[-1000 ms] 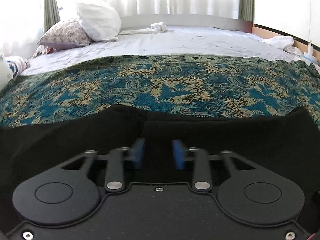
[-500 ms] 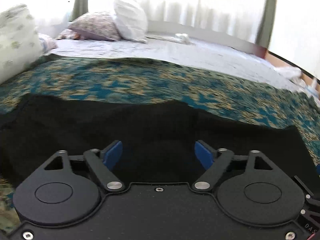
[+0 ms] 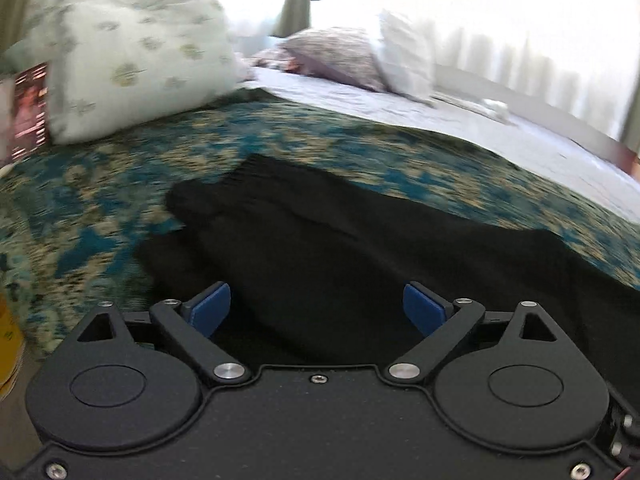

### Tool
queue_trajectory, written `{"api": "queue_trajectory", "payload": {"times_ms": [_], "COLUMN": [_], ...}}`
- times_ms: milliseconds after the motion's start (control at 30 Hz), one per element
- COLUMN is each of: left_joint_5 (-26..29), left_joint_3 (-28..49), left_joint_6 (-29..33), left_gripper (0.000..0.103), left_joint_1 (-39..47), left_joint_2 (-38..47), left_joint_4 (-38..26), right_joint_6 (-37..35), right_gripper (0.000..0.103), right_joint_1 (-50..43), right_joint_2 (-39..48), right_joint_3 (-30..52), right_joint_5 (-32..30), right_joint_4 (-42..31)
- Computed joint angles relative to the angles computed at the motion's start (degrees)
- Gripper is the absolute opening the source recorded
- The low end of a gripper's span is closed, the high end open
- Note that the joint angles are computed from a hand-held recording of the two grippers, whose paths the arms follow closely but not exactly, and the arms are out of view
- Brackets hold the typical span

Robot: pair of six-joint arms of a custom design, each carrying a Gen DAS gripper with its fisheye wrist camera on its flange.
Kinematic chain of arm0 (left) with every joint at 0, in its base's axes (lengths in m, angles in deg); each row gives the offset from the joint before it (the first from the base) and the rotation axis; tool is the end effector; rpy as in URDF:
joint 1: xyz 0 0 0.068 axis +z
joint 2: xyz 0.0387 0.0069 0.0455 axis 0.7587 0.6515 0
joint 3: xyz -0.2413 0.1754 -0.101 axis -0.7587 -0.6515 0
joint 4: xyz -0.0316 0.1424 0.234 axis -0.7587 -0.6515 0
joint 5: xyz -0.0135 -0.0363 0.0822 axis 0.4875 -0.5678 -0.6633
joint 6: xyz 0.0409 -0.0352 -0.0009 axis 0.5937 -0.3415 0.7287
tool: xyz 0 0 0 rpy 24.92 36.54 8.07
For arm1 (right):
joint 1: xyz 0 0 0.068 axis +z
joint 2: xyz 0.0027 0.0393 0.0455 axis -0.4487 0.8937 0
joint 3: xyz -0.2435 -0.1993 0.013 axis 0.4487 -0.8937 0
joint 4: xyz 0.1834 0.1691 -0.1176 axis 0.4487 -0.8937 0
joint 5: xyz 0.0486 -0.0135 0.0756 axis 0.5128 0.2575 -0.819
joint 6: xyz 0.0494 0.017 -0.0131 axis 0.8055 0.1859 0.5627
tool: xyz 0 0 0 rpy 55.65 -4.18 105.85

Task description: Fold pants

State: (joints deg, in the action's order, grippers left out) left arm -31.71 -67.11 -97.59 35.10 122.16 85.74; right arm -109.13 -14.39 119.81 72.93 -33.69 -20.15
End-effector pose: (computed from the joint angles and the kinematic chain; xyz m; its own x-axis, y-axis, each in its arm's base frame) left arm 0.2339 -0.0335 0.0800 -0.2977 -0.5124 -0.8055 -0.7683 0.6294 -0.1164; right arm 0.3417 0.0882 0.0614 -0.2900 -0.4153 -0.8622 -0.6686 0.7325 -0.1280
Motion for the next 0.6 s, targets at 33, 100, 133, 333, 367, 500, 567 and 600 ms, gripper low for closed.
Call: {"api": "queue_trajectory", "payload": {"times_ms": [33,100,133,333,367,500,567,600], "left_joint_5": [0.4,1.5,2.0,-0.7,-1.8,-1.1,1.9,1.5], "left_joint_3": [-0.4,-1.5,-2.2,-0.8,-0.8,-2.9,-2.8,-2.8], "left_joint_6": [-0.4,-1.0,-0.9,-4.0,-5.2,-6.3,-6.9,-6.8], "left_gripper": [0.094,0.094,0.094,0.102,0.102,0.103,0.103,0.103], "left_joint_1": [1.3,3.7,4.7,7.7,7.3,8.2,10.2,10.5], "left_joint_2": [0.1,0.4,0.8,2.4,2.8,4.9,5.3,5.9], "left_joint_4": [0.3,1.9,3.6,1.4,1.2,7.1,7.0,7.8], "right_joint_6": [-0.6,-1.3,-1.4,0.8,1.2,2.3,2.7,2.9], "right_gripper": [0.089,0.089,0.089,0.091,0.091,0.092,0.092,0.092], "right_joint_1": [0.7,1.3,1.4,0.5,0.3,-0.3,-0.5,-0.6], "right_joint_2": [1.0,2.3,2.4,2.1,2.2,2.6,2.7,2.7], "right_joint_3": [-0.4,-1.3,-1.3,0.0,0.4,1.4,1.8,2.0], "right_joint_5": [1.2,2.4,2.6,1.0,0.6,-0.6,-1.1,-1.4], "right_joint_4": [1.9,5.6,5.8,2.6,2.0,0.6,0.0,-0.3]}}
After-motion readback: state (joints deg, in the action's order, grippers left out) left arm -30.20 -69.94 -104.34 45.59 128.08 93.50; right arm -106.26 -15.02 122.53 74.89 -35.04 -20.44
